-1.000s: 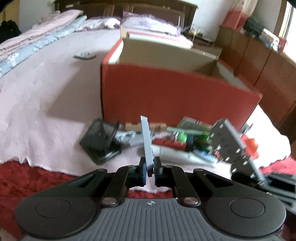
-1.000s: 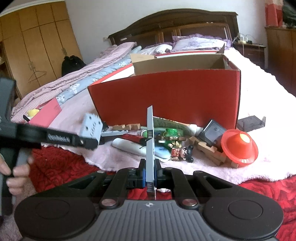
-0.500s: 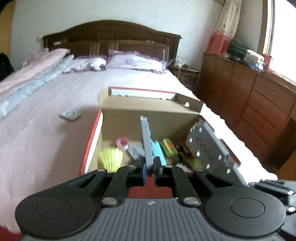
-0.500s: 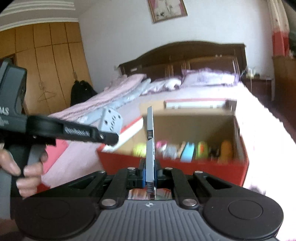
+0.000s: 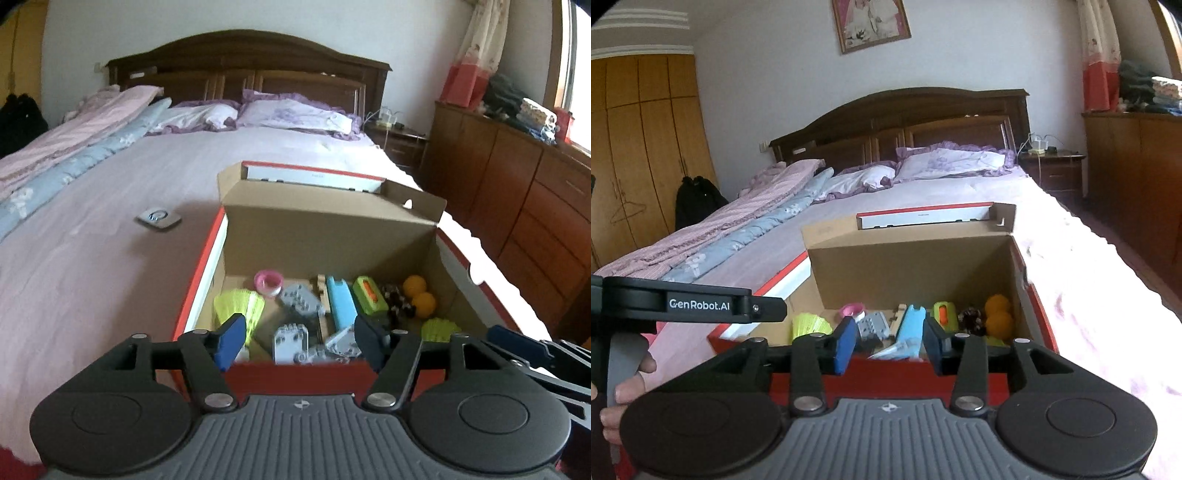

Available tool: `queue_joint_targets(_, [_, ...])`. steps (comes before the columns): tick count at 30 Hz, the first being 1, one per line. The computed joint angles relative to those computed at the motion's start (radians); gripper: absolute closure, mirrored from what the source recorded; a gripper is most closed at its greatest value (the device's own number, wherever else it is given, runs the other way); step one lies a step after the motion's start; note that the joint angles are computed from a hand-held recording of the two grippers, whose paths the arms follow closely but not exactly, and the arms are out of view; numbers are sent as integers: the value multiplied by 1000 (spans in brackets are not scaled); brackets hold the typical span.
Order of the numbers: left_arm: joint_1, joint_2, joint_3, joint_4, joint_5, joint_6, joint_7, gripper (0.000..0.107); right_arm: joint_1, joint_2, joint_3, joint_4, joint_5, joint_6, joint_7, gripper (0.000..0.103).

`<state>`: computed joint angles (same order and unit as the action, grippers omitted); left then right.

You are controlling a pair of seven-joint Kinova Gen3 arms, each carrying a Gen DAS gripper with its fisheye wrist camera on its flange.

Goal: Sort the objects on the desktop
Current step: 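Carry both grey pieces over the shoebox and open both tools to drop them, then move both empty tools back to the toy pile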

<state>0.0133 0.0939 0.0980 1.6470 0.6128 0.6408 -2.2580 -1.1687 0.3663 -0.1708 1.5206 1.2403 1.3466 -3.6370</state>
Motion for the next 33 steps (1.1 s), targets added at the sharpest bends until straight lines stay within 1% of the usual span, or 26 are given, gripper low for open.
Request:
queue_joint_targets(2, [-15, -34, -8, 51, 32, 6, -38, 33, -31, 3, -10, 12, -4, 30, -35, 54])
queue_joint_targets(4, [-10, -59, -21, 88, 18, 12, -41, 28, -58, 7, -23, 22, -19, 54, -65, 49])
queue_joint_targets(9, [16, -112, -43, 179, -91, 35, -1, 25, -102, 21, -53, 35, -104, 68, -118, 45])
queue_joint_targets(11, [25, -124, -49, 211, -140, 43, 24, 25, -109, 29, -59, 42, -149, 53, -138, 43])
queue_joint_targets(13, [32, -126, -49, 230, -208, 61, 73, 25, -114, 37, -62, 52, -193, 31, -158, 43])
queue_joint_targets(16, [41, -120, -48, 237, -273, 84, 131, 25, -119, 43, -59, 68, -238, -6, -177, 43])
queue_joint_targets(19, [44, -111, -48, 231, -307, 98, 169, 24, -120, 45, -52, 78, -264, -37, -188, 42])
queue_joint_targets(27, [65, -105, -33, 217, -361, 98, 237, 21, -105, 31, -38, 93, -288, -76, -198, 40])
queue_joint_targets(33, [73, -98, -31, 216, -374, 99, 252, 21, -96, 25, -39, 95, -295, -85, -190, 39])
